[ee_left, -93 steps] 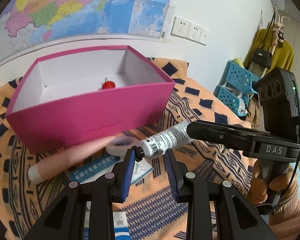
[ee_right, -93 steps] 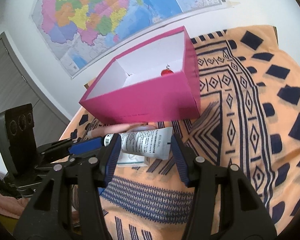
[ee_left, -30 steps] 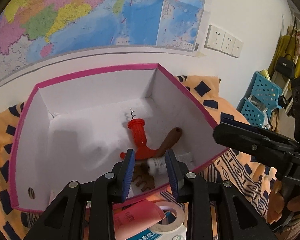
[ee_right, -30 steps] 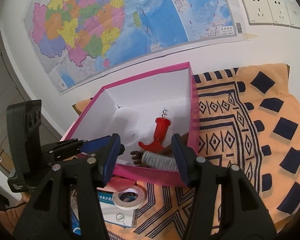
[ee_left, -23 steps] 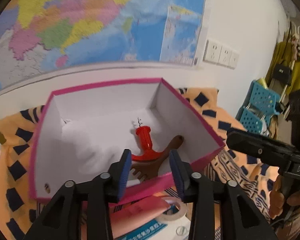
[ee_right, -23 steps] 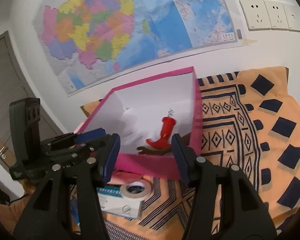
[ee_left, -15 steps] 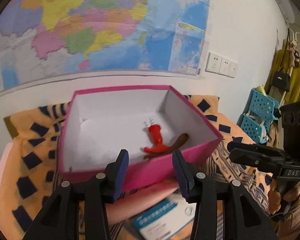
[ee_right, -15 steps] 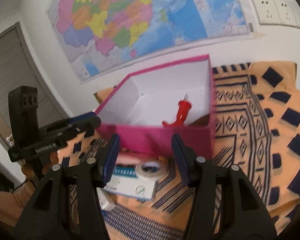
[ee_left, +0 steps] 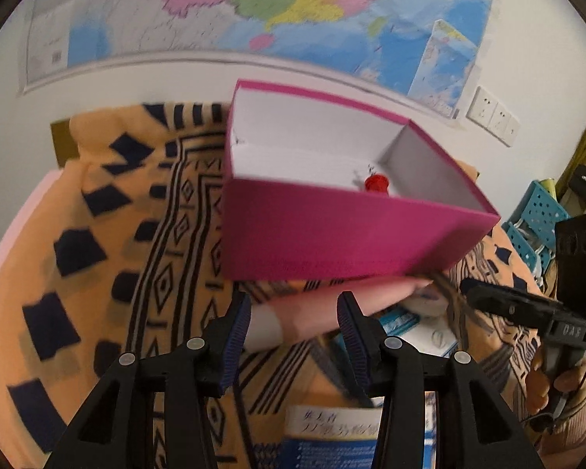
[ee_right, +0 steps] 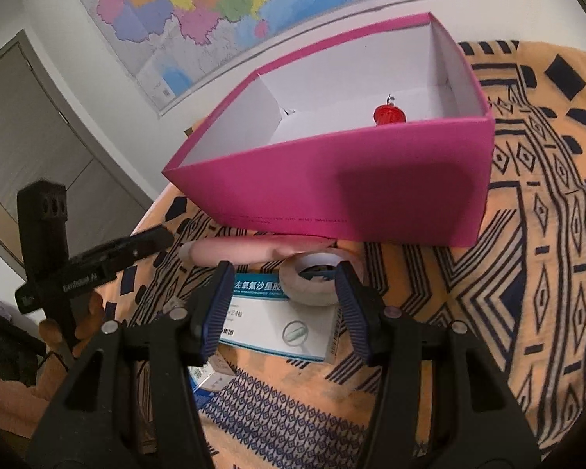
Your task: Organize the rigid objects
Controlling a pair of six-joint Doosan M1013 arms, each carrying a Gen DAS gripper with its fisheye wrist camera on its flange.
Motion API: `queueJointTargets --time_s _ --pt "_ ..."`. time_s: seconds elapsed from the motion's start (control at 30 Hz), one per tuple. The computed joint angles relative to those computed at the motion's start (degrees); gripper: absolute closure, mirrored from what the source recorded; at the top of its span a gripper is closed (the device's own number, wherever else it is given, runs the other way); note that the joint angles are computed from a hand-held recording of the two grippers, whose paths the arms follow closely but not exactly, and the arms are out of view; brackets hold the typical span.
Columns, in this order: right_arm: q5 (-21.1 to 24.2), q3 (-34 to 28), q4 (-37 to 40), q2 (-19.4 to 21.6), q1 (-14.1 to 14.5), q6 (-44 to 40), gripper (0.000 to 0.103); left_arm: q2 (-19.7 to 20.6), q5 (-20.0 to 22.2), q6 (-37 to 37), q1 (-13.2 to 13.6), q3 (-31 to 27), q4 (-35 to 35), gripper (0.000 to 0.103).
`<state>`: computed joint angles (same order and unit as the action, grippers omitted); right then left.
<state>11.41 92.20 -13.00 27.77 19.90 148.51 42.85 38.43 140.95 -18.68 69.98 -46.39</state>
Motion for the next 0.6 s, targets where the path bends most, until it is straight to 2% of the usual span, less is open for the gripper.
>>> queueJointTargets --time_s 0.23,0.43,0.6 --pt "0.5 -1.5 4.7 1.4 -0.6 -3.3 0.047 0.8 2.7 -2.4 0.6 -0.4 1.0 0.056" --pt "1.0 -2.4 5.0 2.3 -0.8 -2.5 0.048 1.3 3.6 -4.6 0.7 -1.3 2.1 0.056" --pt "1.3 -3.4 8.1 3.1 -1.0 -5.5 0.047 1.9 5.4 -6.3 0.9 -2.4 2.9 0.054"
